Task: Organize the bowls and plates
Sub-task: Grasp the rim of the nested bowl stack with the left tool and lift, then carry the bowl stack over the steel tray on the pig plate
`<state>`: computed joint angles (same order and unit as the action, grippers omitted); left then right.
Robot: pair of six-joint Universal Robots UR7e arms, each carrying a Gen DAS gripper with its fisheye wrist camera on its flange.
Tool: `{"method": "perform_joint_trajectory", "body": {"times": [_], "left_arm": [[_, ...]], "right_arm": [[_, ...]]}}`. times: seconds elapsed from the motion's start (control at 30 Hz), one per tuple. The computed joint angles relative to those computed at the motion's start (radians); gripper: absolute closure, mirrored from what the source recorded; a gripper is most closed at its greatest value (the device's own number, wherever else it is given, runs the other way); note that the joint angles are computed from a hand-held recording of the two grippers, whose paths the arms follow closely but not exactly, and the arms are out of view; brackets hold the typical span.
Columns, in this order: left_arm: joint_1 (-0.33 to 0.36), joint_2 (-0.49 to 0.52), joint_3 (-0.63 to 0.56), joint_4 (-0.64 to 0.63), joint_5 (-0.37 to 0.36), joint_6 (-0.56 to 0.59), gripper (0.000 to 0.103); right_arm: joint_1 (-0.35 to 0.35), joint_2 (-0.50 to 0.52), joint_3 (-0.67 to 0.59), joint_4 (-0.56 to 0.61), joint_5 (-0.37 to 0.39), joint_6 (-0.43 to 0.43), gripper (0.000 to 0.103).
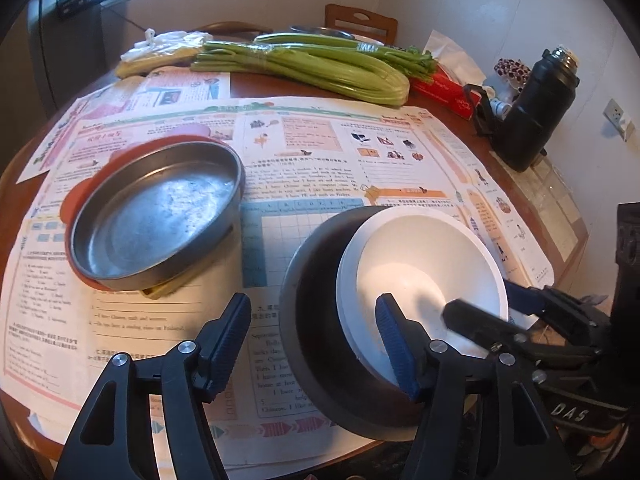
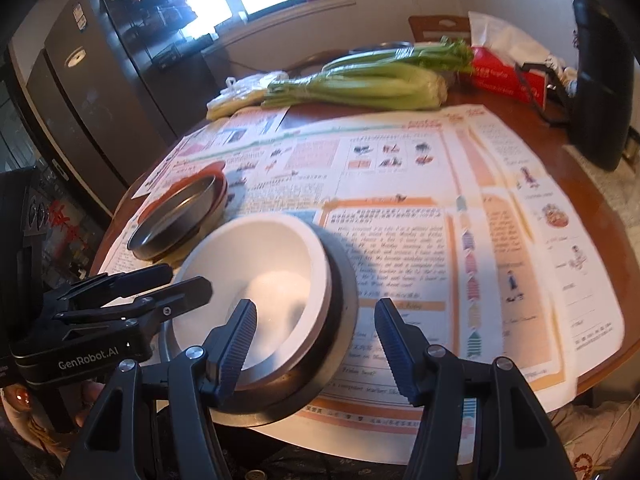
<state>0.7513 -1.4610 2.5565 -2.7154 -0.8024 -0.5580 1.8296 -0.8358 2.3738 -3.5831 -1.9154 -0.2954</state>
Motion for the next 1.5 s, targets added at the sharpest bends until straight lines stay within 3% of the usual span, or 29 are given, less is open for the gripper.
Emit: {"method": "perform_joint_trajectory", "body": {"times": [0.17,0.27,0.33,0.43,0.67,0.8,0.93,1.27,1.5], "left_arm": [[0.032,0.033,-0.011,-0.014,-0.029,-0.009,0.037],[0.069,0.037,-0.014,-0.069,-0.106,0.028,0.048],[0.059,0.045,-0.017,-0.053,-0.079,0.024,0.048],[0.07,0.025,-0.015,-0.077,-0.098,0.038,0.048],[0.055,-0.117,-0.033,-0.004,-0.037,0.059,0.048],[0.051,-0.21,-0.061,0.071,0.042,0.069,0.046],[0.092,-0.257,-0.103,0.088,0.089,0.124,0.046],[0.271,-0.174,-0.165,-0.022,0.008,0.248,0.046],[0.32,-0.124,-0.171,-0.075,-0.008,0.293,0.046]], "right_arm": [[-0.012,0.007,-0.004,0.041,0.047,0.003,0.042],[-0.014,0.011,-0.004,0.036,0.068,0.004,0.042],[-0.019,0.002,-0.003,0.034,0.114,0.008,0.044],[0.017,0.016,-0.019,0.003,0.077,-0.018,0.044],[0.088,0.017,-0.095,0.073,0.087,-0.003,0.044],[0.151,0.047,-0.175,0.132,0.104,-0.014,0.044],[0.192,0.093,-0.275,0.209,0.131,-0.017,0.044],[0.194,0.211,-0.44,0.34,0.127,0.013,0.044],[0.167,0.239,-0.463,0.38,0.125,0.028,0.044]]}}
